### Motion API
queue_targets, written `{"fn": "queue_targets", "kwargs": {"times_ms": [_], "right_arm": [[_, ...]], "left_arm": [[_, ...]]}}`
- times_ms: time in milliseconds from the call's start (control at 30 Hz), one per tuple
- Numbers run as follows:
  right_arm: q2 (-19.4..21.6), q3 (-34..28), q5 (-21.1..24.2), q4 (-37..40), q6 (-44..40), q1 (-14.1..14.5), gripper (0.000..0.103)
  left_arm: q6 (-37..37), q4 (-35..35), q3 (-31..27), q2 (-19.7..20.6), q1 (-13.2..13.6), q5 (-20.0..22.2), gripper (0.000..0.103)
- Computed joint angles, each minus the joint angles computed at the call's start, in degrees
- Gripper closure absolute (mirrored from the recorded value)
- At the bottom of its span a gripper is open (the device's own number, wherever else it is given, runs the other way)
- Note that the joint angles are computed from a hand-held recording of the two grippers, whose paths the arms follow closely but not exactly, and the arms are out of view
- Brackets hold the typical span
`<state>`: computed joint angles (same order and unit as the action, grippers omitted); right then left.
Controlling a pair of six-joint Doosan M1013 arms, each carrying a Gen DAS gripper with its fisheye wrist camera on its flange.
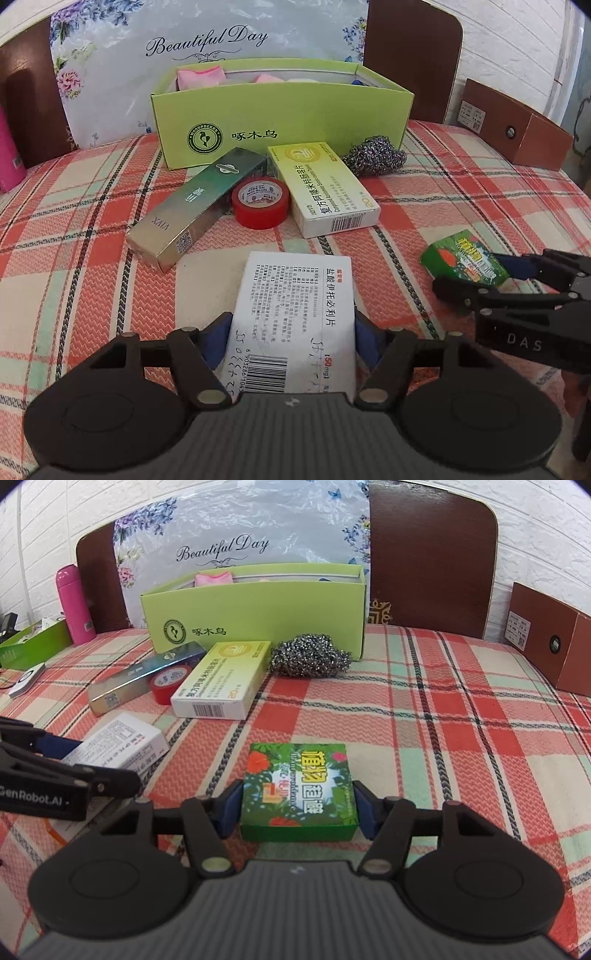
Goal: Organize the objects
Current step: 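Grasp the green box with the right tool while the left tool lifts the white medicine box, then carry the white medicine box and green box into the lime-green box and open both tools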
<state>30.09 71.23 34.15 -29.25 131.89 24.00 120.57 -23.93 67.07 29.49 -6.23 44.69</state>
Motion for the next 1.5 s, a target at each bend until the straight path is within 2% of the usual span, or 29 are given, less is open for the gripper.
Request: {"fn": "queue_targets", "kwargs": {"times_ms": [100, 267, 567, 700, 833, 1100, 1133, 1167, 1233, 1267, 1367, 1500], "right_arm": [[-0.46, -0.09, -2.12, 3.37, -2.55, -0.46, 0.043], [-0.47, -2.12, -5.74, 4.16, -5.14, -1.09, 0.043], [3.34, -11.04, -9.52, 2.78, -8.38, -2.84, 0.043], [6.82, -17.15, -9.48, 0.21, -8.98, -3.54, 0.043], [11.44, -24.49, -7.16, 0.84, -11.45, -4.42, 0.043], [20.98, -39.24, -1.74, 7.23, -20.42, -5.57, 0.042], [22.13, -40.95, -0.86, 8.37, -21.68, -5.68, 0.041], [23.21, -42.5, 0.2, 9.86, -23.26, -5.81, 0.038], [24.43, -44.07, 2.02, 9.36, -23.59, -5.7, 0.015], [24.08, -42.88, 1.01, 7.69, -22.63, -5.59, 0.014], [22.96, -39.9, -0.92, 4.13, -20.68, -5.25, 0.006], [21.15, -36.82, -2.27, 2.61, -19.1, -4.97, 0.003]], "left_arm": [[0.74, -2.07, -0.39, -0.19, 0.32, -0.07, 0.033], [3.4, -7.14, -2.36, -0.24, 0.85, -2.02, 0.033], [1.18, -10.32, -12.14, 3.58, 0.75, -4.85, 0.033], [-1.55, -8.91, -18.74, 6.82, 0.3, -5.33, 0.033], [-6.56, -4.08, -26.55, 11.26, -0.41, -4.96, 0.033], [-15.56, 4.76, -45.2, 22.44, -1.04, 2.2, 0.033], [-16.63, 5.65, -46.66, 23.49, -1.07, 2.6, 0.031], [-17.86, 6.74, -48.02, 24.43, -1.11, 3.23, 0.021], [-21.07, 10.44, -51.15, 26.27, -1.31, 5.96, 0.013], [-21.67, 11.77, -50.89, 26.25, -1.38, 6.16, 0.013], [-20.88, 12.15, -45.88, 24.09, -1.26, 2.83, 0.013], [-21.45, 11.43, -43.62, 22.53, -1.12, 2.66, 0.013]]}}
